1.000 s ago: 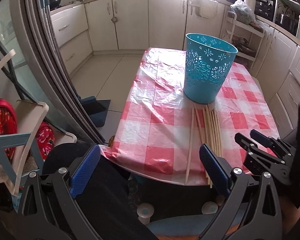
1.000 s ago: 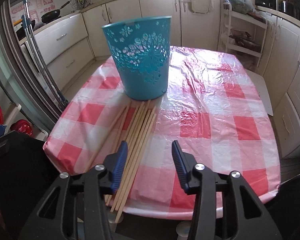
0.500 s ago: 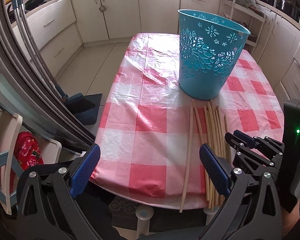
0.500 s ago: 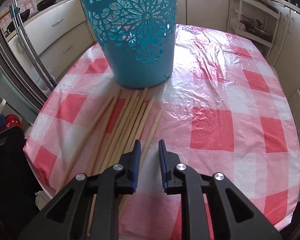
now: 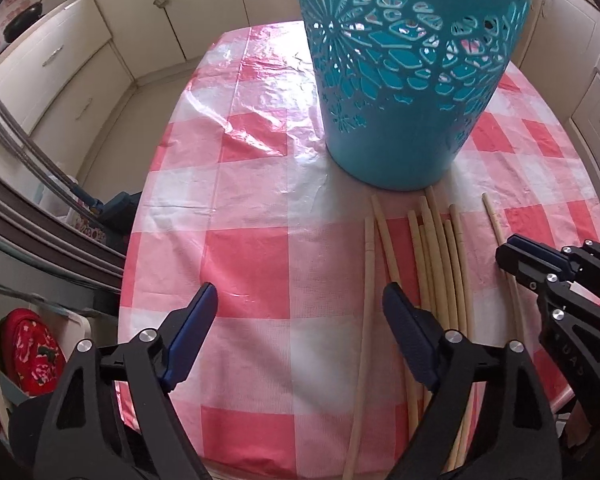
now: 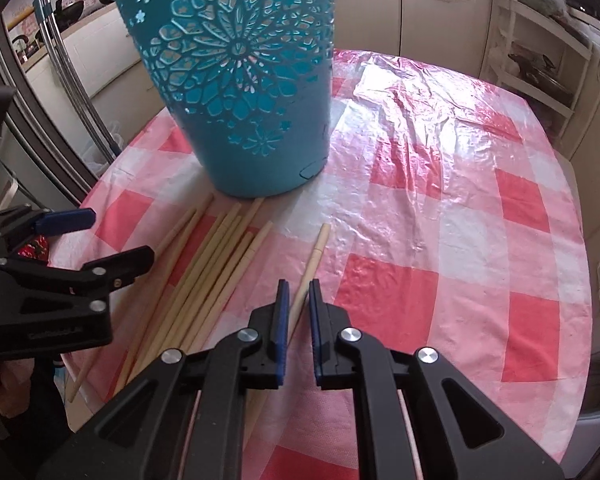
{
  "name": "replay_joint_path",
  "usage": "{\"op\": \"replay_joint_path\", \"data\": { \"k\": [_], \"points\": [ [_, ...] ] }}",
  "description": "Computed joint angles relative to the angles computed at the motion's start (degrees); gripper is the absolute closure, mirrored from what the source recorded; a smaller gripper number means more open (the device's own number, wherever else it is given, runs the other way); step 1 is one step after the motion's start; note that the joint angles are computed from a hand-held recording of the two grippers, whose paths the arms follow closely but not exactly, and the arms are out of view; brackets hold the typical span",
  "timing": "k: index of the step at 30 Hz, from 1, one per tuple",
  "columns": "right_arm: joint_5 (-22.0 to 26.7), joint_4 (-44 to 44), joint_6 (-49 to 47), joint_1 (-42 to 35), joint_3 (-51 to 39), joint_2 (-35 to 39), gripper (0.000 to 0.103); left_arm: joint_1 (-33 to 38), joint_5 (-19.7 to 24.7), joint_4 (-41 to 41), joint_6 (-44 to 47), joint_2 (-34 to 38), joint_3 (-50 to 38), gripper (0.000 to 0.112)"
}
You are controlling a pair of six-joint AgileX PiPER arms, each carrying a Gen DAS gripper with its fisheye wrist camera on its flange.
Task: Organize utensils
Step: 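Move the left tool to the chopstick bundle and grasp one wooden chopstick, then lift the chopstick over the teal basket and open the left tool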
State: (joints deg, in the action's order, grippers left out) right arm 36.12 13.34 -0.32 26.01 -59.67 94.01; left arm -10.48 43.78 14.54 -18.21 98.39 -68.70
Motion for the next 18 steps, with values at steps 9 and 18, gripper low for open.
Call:
{"op": "replay_joint_path", "data": {
  "k": [9, 18],
  "points": [
    [-1.98, 4.21, -2.15, -1.24, 0.06, 0.68, 0.091, 1.72, -2.94, -9.35, 10.34, 1.66, -1.71, 0.107],
    [-2.5, 5.81, -3.31, -1.07, 0.1, 0.69, 0.079, 13.49, 4.5, -25.17, 24.97, -6.57, -3.83, 0.107]
  ]
}}
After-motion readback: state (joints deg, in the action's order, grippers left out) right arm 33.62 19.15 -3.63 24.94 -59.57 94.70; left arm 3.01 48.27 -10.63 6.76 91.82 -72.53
